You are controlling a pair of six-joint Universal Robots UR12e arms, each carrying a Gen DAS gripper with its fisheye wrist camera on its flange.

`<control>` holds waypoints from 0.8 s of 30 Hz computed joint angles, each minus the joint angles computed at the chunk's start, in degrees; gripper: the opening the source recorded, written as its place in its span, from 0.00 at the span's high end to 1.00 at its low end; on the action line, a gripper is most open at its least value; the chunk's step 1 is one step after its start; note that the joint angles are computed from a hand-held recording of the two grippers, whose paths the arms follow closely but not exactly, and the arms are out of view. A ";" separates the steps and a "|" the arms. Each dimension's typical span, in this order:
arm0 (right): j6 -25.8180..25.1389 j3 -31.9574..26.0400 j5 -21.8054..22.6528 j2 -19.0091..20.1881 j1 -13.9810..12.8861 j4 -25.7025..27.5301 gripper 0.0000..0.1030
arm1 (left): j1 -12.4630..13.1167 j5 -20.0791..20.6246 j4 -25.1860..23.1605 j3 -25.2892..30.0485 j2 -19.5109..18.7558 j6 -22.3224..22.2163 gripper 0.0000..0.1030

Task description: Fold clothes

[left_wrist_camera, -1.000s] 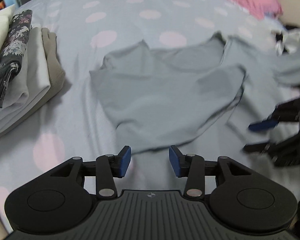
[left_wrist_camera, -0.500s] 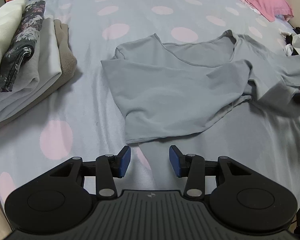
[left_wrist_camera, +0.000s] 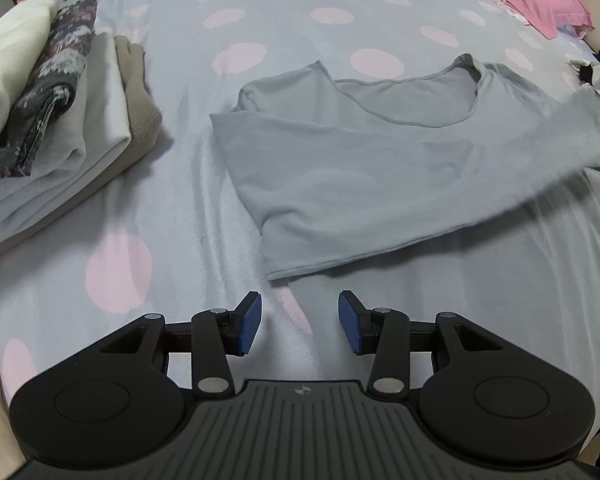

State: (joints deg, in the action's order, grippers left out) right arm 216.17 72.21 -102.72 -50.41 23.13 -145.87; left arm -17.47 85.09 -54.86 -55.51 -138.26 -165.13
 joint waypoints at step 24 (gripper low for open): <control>3.22 -2.36 4.73 2.28 -2.09 6.25 0.69 | 1.49 -0.31 0.80 16.37 -9.98 -12.78 0.56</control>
